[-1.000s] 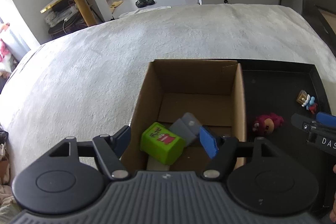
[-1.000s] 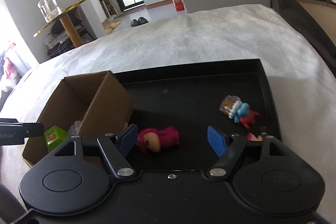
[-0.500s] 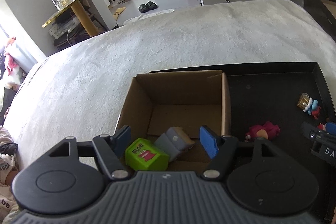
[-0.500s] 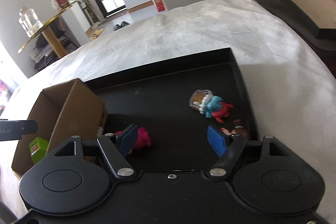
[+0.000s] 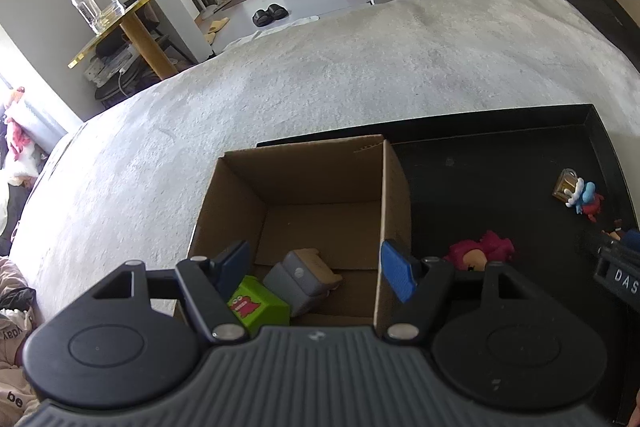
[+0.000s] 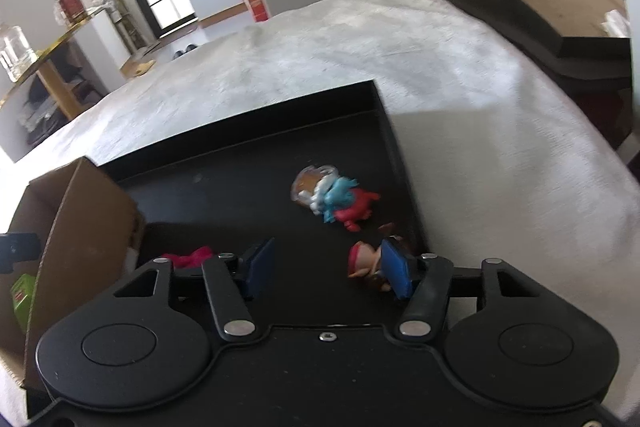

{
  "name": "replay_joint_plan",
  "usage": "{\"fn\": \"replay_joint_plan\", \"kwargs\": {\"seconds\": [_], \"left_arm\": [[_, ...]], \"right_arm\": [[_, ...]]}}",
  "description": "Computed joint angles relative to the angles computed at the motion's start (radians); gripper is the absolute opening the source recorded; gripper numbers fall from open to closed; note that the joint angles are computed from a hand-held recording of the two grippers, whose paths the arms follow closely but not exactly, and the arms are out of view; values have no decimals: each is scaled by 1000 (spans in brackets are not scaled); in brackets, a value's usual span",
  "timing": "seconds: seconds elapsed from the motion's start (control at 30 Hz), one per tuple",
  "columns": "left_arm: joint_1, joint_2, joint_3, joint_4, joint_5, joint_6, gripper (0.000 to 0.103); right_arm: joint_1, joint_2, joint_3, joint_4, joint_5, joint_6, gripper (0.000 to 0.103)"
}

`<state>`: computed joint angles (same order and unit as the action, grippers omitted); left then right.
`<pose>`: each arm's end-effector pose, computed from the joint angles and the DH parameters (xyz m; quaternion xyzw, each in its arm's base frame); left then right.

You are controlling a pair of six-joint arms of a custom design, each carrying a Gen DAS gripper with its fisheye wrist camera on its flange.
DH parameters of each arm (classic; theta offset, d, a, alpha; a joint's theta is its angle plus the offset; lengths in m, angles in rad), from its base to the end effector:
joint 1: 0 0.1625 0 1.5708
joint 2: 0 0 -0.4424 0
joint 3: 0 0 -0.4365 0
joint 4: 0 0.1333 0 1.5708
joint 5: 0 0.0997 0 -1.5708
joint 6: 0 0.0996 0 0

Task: Organize rigid objects
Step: 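Lower the right gripper onto the red-capped figurine and close it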

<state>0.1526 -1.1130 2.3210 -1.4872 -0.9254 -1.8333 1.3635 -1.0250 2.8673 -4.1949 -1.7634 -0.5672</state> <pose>-0.2686 -0.2368 0.0335 0.0307 0.7805 -0.2842 0.5560 0.0599 -0.2703 0.1210 0.1287 -0.9120 0.3176 0.2255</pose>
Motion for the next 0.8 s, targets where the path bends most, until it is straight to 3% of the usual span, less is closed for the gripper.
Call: {"fn": "replay_joint_plan", "kwargs": {"seconds": [0.4,0.47,0.67,0.8], "left_arm": [[-7,-6,6,-1,-11,0,71],[-12,-13,11,2,-17,-7,71],[-35,-70,37,27,-36,-44,71],[-51,-122,59,48,-48,-80,71]], "right_arm": [[29,100,-40,-87,-114,-30,54],[18,95,-45,-44,-117,-26,44],[45,134,-43,-106,-127,-64,43],[75,112,-36,-77,-140,-68,43]]}}
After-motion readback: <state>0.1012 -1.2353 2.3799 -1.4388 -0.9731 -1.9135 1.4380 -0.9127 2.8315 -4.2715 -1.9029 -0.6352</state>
